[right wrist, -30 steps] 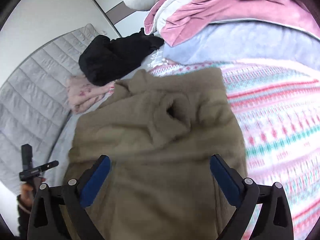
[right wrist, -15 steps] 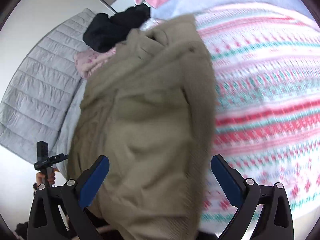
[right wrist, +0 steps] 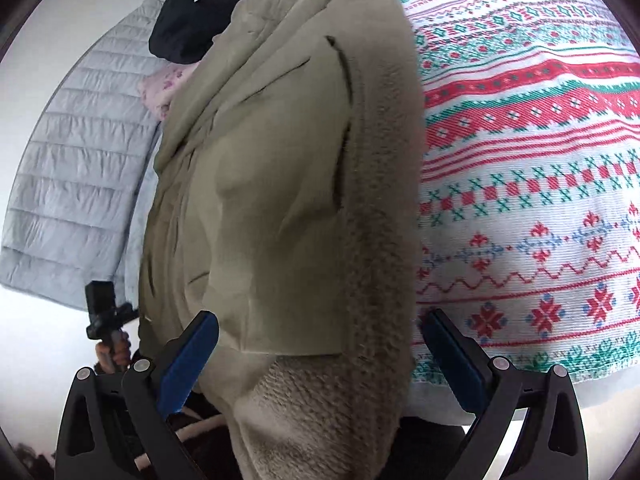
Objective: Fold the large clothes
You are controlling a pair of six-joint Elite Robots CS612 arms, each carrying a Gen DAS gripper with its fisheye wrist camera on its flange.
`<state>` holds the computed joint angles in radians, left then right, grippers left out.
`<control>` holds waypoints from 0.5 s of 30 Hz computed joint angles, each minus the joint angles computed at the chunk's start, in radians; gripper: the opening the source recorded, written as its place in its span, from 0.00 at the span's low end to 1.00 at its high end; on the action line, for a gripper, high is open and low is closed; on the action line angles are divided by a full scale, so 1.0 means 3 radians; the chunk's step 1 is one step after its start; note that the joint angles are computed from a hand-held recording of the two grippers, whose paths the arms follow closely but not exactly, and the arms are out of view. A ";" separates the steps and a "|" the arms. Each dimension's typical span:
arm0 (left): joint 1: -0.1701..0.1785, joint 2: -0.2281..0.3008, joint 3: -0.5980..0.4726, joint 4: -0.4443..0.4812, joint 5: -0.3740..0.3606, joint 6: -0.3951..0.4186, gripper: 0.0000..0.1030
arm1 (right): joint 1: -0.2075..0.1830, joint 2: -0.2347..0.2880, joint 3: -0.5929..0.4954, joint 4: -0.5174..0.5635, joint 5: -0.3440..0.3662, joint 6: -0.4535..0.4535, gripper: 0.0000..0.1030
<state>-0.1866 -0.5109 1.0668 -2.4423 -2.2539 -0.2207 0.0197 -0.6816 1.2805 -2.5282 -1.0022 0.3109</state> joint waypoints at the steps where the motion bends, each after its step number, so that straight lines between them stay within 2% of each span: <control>1: -0.0028 -0.0033 0.0021 0.0020 0.0119 0.0088 0.88 | 0.0017 0.0002 -0.0016 0.0028 -0.0067 0.0019 1.00; 5: -0.0145 -0.0123 0.0074 0.0150 0.0588 0.0367 0.88 | 0.0155 0.0002 -0.0179 0.0380 -0.0600 -0.0272 1.00; 9: -0.0219 -0.0150 0.0076 0.0223 0.0900 0.0531 0.87 | 0.0300 0.0019 -0.0322 0.0660 -0.1160 -0.0538 0.99; 12: -0.0254 -0.0165 0.0093 0.0208 0.1040 0.0545 0.82 | 0.0368 0.0024 -0.0383 0.0787 -0.1354 -0.0688 0.99; 15: -0.0261 -0.0190 0.0149 0.0137 0.1114 0.0541 0.76 | 0.0430 0.0021 -0.0409 0.0829 -0.1559 -0.0783 0.95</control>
